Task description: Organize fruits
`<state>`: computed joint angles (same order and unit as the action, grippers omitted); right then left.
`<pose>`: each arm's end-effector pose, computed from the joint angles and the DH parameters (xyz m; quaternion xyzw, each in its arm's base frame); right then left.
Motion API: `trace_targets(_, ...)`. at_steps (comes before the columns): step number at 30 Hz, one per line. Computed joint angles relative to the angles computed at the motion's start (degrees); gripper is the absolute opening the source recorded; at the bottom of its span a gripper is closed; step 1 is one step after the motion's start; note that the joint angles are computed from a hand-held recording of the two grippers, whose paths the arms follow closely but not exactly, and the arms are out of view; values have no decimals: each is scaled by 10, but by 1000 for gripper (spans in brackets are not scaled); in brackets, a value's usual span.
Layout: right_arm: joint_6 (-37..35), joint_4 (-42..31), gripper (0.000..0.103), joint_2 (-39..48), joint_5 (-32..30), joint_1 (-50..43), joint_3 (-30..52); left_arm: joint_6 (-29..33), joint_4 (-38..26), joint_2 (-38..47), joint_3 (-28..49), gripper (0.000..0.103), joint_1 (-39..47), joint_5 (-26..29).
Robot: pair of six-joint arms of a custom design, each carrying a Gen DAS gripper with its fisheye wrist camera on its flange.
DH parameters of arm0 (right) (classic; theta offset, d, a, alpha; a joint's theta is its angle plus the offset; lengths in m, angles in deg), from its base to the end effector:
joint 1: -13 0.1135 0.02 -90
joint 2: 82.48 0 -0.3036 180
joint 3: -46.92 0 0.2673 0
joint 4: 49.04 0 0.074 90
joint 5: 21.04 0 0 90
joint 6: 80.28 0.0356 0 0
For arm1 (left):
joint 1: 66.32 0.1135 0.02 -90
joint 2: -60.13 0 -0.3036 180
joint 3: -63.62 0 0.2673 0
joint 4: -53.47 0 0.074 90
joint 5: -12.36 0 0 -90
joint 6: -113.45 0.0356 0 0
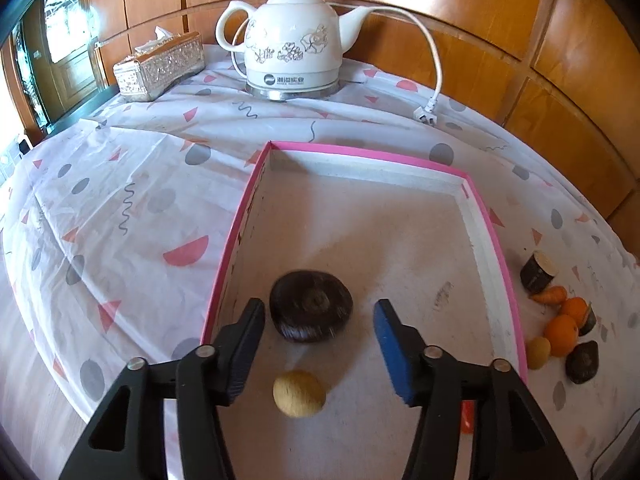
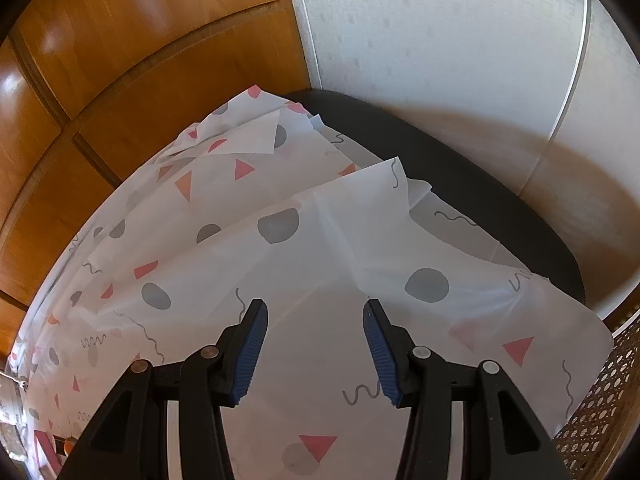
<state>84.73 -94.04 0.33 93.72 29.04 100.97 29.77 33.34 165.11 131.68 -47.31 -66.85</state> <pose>0.2406 0.0537 0.1840 0.5023 0.8268 -0.0503 0.2481 0.3534 0.1147 0.1548 -0.0790 0.9518 -0.0261 0.2952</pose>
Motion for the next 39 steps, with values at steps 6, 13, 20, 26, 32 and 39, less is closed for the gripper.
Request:
trace_targets(6, -48, 30, 50, 21, -17, 17, 11, 2, 22, -57, -46, 81, 3, -13)
trace_targets(13, -114, 66, 50, 52, -34, 53, 36, 20, 27, -111, -83, 87, 9, -18)
trace_targets(20, -198, 104, 50, 81, -32, 108, 70, 10, 51, -162, -125, 96, 19, -20)
trace_targets(26, -265, 136, 50, 101, -46, 139, 93, 20, 93, -204, -168, 103, 23, -48)
trace_targets(32, -334, 158, 50, 130, -72, 173, 121, 28, 97, -223, -184, 103, 44, -35)
trace_targets(39, -400, 175, 50, 169, -110, 214, 156, 35, 97, -235, -194, 103, 60, -28)
